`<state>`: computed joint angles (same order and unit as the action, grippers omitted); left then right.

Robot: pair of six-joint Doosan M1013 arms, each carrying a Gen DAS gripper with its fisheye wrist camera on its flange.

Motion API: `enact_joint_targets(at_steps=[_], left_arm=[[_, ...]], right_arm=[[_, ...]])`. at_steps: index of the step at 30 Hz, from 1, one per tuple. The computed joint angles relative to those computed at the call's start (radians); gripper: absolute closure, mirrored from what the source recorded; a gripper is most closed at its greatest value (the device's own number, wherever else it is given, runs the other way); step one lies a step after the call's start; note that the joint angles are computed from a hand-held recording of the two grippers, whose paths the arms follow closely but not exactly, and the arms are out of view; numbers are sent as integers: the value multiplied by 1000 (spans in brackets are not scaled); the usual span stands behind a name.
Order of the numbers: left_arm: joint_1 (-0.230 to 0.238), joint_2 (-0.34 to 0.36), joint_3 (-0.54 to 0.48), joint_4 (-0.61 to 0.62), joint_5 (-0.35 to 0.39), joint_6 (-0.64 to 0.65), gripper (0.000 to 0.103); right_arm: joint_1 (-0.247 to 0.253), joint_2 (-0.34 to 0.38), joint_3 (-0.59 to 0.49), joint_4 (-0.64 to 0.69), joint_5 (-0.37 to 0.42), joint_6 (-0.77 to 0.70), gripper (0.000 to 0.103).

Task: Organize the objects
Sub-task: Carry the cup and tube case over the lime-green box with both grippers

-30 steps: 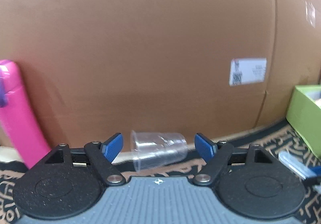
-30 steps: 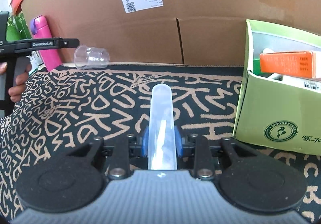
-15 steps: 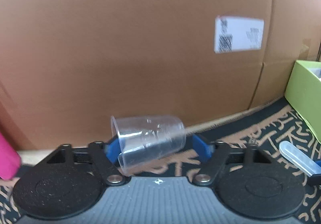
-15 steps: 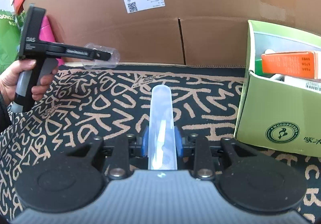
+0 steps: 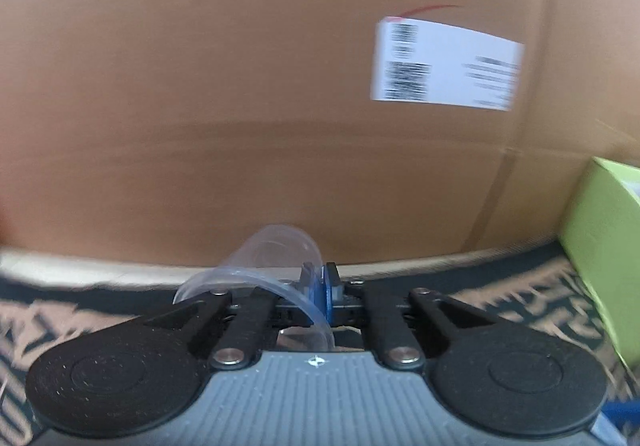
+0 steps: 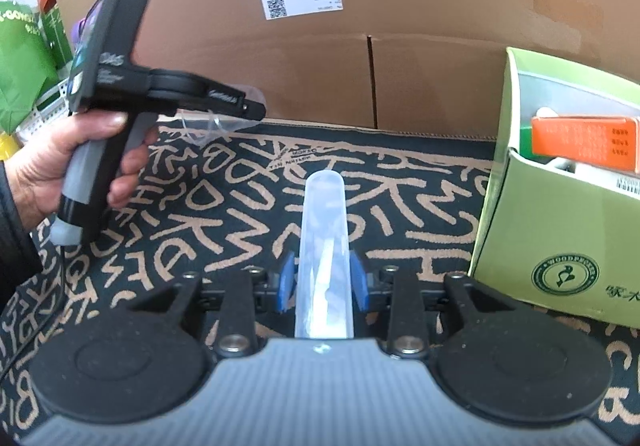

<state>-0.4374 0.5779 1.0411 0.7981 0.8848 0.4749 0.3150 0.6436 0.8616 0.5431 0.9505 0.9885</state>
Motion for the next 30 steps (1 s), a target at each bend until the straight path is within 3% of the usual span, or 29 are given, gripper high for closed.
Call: enact_joint_targets(at_steps=[5, 10, 17, 30], left_arm=[[-35, 14, -13, 101, 133, -121, 99], [-71, -38, 56, 170, 108, -246, 99], [-137, -51, 58, 185, 170, -247, 99], [-241, -17, -22, 171, 184, -184, 99]], right_arm=[[19, -34, 71, -44, -107, -19, 76], [13, -57, 112, -25, -168, 4, 76], [-4, -86, 144, 4, -202, 31, 76], [-73, -189, 261, 119, -257, -14, 76]])
